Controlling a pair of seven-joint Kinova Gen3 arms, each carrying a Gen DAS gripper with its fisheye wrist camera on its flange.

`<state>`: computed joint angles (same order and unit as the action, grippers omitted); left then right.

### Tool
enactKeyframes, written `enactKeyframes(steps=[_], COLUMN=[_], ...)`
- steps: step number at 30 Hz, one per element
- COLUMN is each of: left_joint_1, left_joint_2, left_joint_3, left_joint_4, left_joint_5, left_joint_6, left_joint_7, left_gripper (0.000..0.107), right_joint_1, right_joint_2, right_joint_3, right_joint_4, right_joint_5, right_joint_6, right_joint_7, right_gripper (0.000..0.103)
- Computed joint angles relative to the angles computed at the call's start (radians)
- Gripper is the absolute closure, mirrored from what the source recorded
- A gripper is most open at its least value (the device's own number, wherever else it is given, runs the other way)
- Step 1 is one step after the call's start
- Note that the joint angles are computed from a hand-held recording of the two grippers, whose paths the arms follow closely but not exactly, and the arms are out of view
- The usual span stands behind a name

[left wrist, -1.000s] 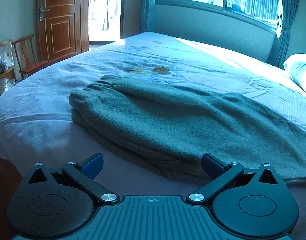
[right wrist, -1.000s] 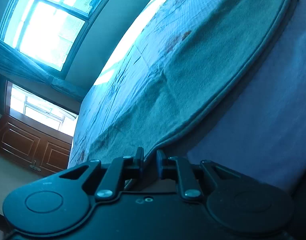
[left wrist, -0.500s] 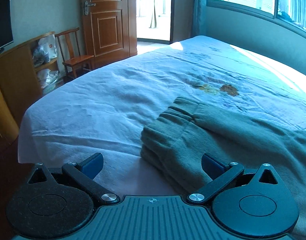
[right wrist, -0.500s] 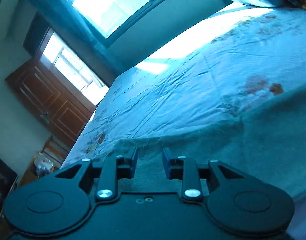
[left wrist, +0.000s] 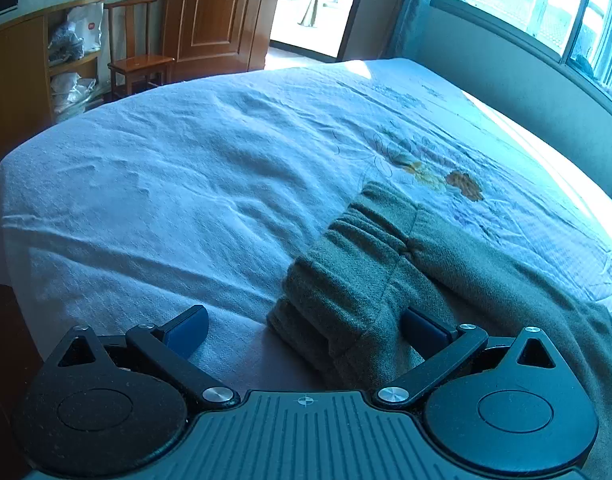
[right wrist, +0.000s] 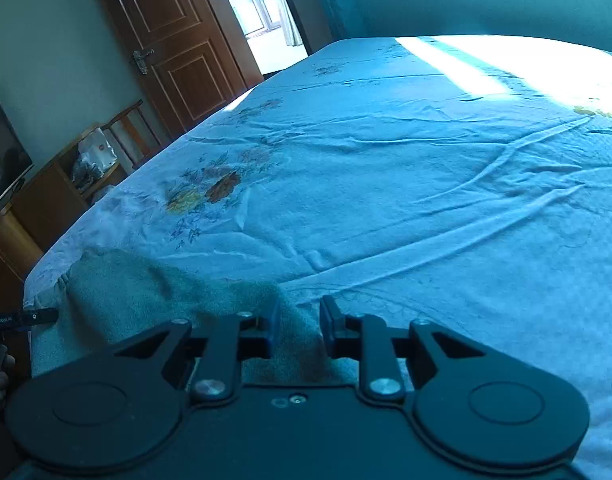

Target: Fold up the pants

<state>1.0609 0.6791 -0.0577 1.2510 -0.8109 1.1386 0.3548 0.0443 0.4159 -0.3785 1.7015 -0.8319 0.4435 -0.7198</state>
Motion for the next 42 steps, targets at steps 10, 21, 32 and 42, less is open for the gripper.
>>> enactKeyframes(steps=[10, 21, 32, 42], left_joint_1=[0.009, 0.058, 0.054, 0.082], left_joint_2=[0.001, 0.052, 0.060, 0.133], left_joint_3=[-0.004, -0.034, -0.002, 0.008], left_joint_4=[0.031, -0.056, -0.097, -0.269], left_joint_5=[-0.011, -0.043, -0.050, -0.098], left_joint_6=[-0.034, 0.042, 0.145, 0.086], left_joint_7=[0.046, 0.043, -0.017, -0.207], left_gripper=[0.005, 0.040, 0.023, 0.023], right_joint_1=[0.198, -0.092, -0.053, 0.405], right_joint_2=[0.261, 0.118, 0.024, -0.213], right_joint_3=[-0.254, 0.093, 0.065, -0.378], right_joint_4=[-0.311, -0.188, 0.000, 0.370], right_joint_5=[0.219, -0.015, -0.216, -0.587], right_joint_6=[0.407, 0.240, -0.008, -0.201], right_joint_7=[-0.025, 0.051, 0.166, 0.459], right_gripper=[0.084, 0.103, 0.098, 0.094])
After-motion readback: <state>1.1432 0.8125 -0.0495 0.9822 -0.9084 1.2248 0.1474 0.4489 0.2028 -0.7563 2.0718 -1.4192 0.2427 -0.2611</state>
